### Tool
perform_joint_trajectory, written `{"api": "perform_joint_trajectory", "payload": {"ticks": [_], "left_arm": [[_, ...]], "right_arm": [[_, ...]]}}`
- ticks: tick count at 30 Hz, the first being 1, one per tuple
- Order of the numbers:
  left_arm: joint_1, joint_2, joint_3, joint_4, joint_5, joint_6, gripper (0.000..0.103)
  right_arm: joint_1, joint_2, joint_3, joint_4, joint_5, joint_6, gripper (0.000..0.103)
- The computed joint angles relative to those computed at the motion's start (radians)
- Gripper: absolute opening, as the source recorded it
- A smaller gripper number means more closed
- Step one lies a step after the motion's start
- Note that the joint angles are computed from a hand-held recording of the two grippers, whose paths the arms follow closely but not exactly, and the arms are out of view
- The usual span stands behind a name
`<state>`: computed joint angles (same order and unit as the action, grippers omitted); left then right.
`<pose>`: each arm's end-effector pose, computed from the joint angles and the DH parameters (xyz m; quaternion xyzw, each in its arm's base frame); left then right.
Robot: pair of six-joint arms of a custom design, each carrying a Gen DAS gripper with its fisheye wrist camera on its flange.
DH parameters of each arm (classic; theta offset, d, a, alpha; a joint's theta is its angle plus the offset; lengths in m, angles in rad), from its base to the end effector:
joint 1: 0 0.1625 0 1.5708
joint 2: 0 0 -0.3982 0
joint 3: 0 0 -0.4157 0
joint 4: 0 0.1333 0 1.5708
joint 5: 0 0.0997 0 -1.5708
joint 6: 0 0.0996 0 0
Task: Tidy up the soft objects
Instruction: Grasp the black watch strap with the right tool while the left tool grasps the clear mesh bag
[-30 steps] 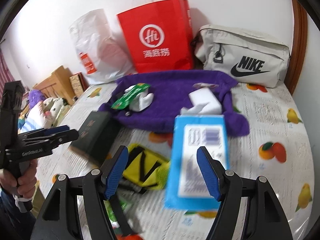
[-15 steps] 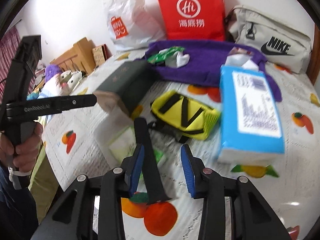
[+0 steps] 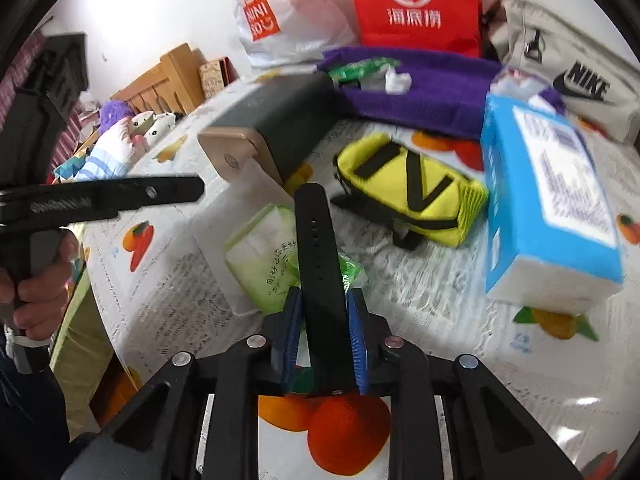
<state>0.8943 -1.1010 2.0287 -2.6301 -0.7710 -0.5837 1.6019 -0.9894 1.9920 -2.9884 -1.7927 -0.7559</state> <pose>-0.1769 -0.5473 0.1292 0.0171 0.9193 -0.2778 0.2782 0.1291 -0.5691 0.0962 0.3518 -0.9070 0.1530 0.1739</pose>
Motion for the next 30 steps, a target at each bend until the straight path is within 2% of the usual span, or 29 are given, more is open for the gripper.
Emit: {"api": "perform_joint_trajectory", "payload": {"ticks": [8,12,23,30], "left_arm": [[0.003,0.005,0.005,-0.011,-0.014,0.006,0.054],[0.007,0.017,0.004,-0.001,-0.021,0.0,0.054],[0.011,0.03,-0.007,0.035,-0.019,-0.012,0.054],[0.024,0.034,-0.01,0.044,-0.019,-0.019,0.054]], "right_arm": [[-0.013,-0.056,0.033,-0.033,0.042,0.015,0.018],[-0.028,-0.069,0.048,-0.038,0.027,0.016,0.018],[-0.05,-0.01,0.01,-0.031,-0.02,0.01,0.019],[-0.038,0.042,0.005,-0.137,-0.04,-0.048,0.022]]}}
